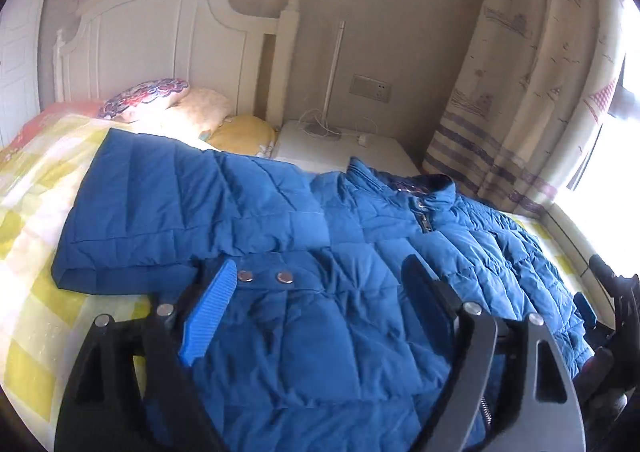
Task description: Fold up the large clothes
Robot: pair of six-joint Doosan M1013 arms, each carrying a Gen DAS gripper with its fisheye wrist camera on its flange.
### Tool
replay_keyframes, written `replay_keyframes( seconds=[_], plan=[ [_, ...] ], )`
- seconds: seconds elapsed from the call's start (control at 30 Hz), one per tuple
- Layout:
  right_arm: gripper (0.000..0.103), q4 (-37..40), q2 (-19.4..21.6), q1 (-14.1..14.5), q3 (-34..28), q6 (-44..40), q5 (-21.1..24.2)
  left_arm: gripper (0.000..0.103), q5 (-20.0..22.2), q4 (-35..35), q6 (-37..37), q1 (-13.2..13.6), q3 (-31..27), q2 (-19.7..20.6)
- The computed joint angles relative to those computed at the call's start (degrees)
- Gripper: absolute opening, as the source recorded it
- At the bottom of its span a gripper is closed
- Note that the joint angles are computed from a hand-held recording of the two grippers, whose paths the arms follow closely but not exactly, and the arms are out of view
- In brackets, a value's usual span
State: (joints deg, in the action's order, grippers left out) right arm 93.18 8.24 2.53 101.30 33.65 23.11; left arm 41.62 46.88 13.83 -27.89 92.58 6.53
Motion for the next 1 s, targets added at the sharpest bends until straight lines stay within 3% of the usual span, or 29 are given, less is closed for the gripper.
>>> replay_keyframes(
  seconds=[0.1,0.2,0.27,0.3,0.33,0.5,0.6,0.7,0.77,0.9,1.0],
  plan=[
    [0.095,-1.1,-0.2,0.4,0.0,-1.0,-0.4,0.083,-2.3,-2.6,-2.0,2.7,2.7,-2.6],
    [0.095,-1.2,-0.3,1.2,-0.2,-5.0,0.3,0.080,0.2,-3.0,-1.0,2.3,3.6,-2.4],
    [0.095,-3.2,-0.3,1.7,-0.7,-6.2,1.2,0.070,4.4,-5.3,2.5,1.5,2.8,-0.8],
    [0.095,-4.9,-0.1,1.9,-1.2,-6.1,2.3,0.057,7.2,-9.1,6.4,1.7,1.5,0.5],
    [0.095,-7.6,0.3,2.1,-2.2,-5.1,4.6,0.053,7.9,-11.9,7.9,2.3,0.9,1.0],
    [0.095,-25.4,6.1,4.8,-13.6,8.5,23.2,0.053,5.0,-14.0,4.0,4.1,2.8,-0.1],
    [0.095,-35.3,11.3,8.7,-22.8,17.3,29.2,0.053,4.4,-12.6,2.7,3.9,3.4,-0.6],
    [0.095,-41.6,16.7,12.0,-31.3,24.1,33.3,0.054,1.2,-13.2,1.6,4.6,4.9,-1.5],
    [0.095,-42.3,21.6,13.0,-38.2,30.2,41.5,0.054,0.2,-13.3,1.2,4.7,5.4,-1.7],
    [0.095,-48.6,27.8,15.0,-46.9,39.4,47.7,0.054,-1.8,-12.8,0.6,4.9,6.6,-2.6],
    [0.091,-52.5,28.7,16.5,-47.8,38.0,47.4,0.054,-2.7,-13.1,0.7,5.1,6.8,-2.6]
  ],
)
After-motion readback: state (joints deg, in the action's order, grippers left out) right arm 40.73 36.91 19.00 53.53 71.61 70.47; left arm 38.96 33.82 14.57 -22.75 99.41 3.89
